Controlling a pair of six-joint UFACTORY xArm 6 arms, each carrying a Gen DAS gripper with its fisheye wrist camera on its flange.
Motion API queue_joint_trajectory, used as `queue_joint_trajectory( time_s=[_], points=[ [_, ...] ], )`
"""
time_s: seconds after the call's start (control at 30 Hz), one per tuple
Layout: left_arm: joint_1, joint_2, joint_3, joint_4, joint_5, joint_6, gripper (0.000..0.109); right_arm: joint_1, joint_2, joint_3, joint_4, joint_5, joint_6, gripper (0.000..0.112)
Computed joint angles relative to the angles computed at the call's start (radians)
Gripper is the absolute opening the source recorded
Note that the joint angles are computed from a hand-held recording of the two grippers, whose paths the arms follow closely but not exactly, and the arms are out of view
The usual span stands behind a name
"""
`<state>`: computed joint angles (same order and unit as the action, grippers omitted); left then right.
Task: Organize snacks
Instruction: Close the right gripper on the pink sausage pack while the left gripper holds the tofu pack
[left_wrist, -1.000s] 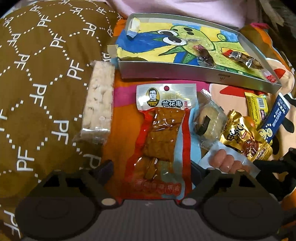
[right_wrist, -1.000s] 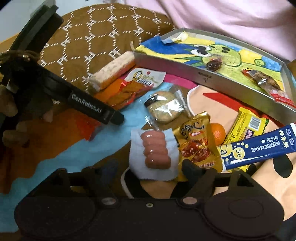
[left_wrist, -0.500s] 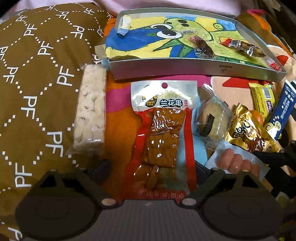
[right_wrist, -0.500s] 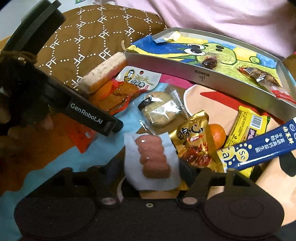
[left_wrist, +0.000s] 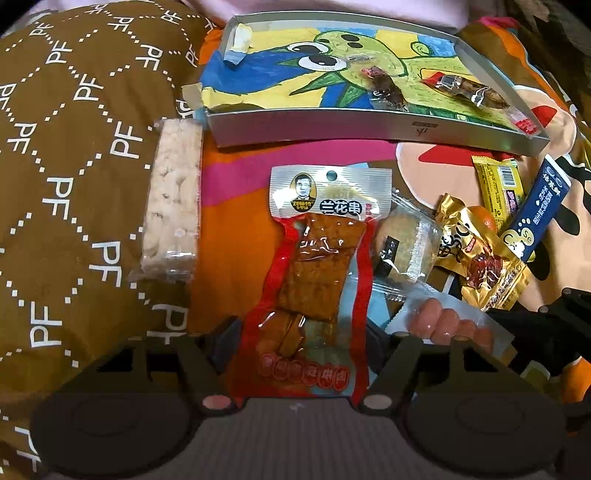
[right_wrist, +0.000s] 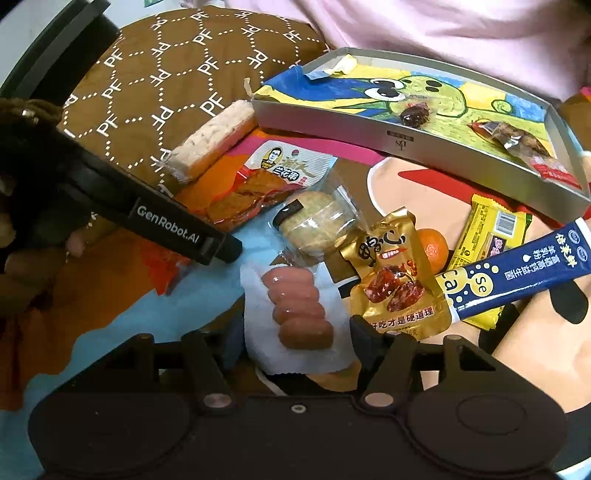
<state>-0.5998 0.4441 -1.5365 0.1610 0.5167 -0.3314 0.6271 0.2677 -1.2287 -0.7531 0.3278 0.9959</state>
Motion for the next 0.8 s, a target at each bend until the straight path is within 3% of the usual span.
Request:
queue_joint_trajectory(
  time_s=[0.17, 0.27, 0.6, 0.8],
  points=[
    [-0.003, 0.028, -0.034, 0.005, 0.014, 0.020, 0.077, -0.015, 0.016, -0.006, 0.009, -0.038, 0.036, 0.068],
    [-0.003, 0.039, -0.046, 0.003, 0.015, 0.024, 0.077, -0.012, 0.022, -0.013, -0.015, -0.037, 0.056, 0.062],
    [-0.001, 0.002, -0.021, -0.004, 0.041, 0.001, 0.058, 0.018, 0.007, -0.026, -0.004, 0.041, -0.005, 0.056],
    [-0.009, -0.030, -0.012, -0.044, 0.112, -0.001, 0.057, 0.040, -0.014, -0.023, -0.002, 0.097, -0.048, 0.055]
  ],
)
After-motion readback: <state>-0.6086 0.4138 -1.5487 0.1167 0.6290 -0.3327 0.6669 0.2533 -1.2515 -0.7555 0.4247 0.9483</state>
